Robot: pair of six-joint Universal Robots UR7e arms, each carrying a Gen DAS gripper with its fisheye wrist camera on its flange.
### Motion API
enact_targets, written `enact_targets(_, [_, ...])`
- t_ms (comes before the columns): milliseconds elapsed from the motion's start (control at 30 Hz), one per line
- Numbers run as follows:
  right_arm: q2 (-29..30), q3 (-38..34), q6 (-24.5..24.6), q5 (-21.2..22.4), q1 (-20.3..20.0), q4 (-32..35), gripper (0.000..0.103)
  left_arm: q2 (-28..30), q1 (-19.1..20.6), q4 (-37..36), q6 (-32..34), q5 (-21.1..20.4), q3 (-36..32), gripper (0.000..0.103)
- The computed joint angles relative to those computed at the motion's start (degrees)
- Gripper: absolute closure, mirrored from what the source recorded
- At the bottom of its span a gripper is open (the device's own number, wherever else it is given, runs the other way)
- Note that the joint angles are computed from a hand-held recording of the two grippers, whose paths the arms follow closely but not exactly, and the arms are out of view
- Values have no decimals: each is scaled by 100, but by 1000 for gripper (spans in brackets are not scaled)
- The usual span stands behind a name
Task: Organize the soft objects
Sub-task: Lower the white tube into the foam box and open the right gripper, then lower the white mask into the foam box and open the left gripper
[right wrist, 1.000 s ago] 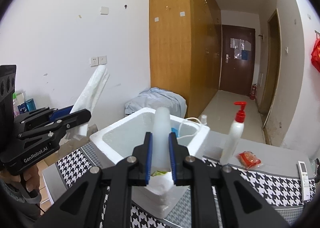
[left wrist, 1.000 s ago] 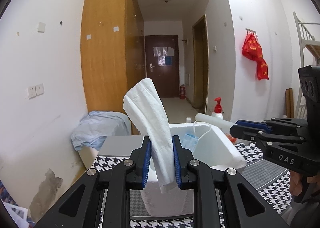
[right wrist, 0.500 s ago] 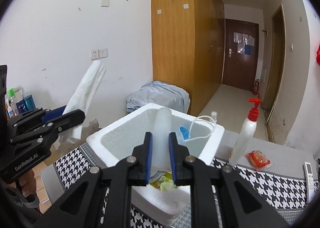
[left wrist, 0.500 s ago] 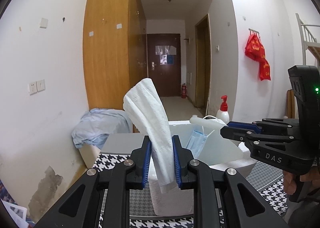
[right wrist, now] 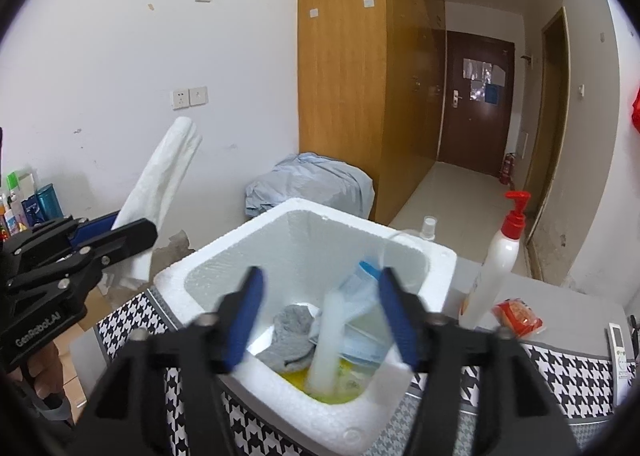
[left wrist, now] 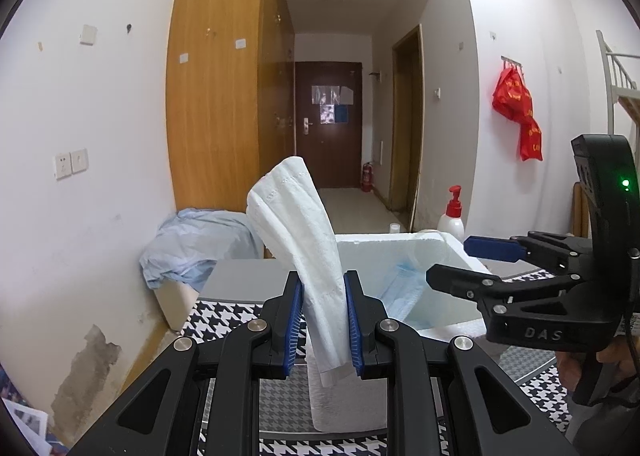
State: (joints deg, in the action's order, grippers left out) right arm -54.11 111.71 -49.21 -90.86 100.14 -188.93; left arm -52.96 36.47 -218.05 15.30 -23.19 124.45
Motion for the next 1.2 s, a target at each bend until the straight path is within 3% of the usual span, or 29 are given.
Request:
enact_targets(100, [-23, 5, 69, 13, -11, 20, 19, 9, 2, 35, -39, 14, -11, 81])
enact_targets(433, [-226, 176, 112, 146, -51, -88, 7, -25, -2, 133, -104, 21, 14, 81])
enact_targets(700, [-334, 249, 59, 160, -109, -209, 1, -7, 33, 221, -73, -91, -40, 81])
enact_targets(1200, [-615, 474, -45, 224, -325, -319, 1, 51, 144, 549, -161, -351, -225, 81])
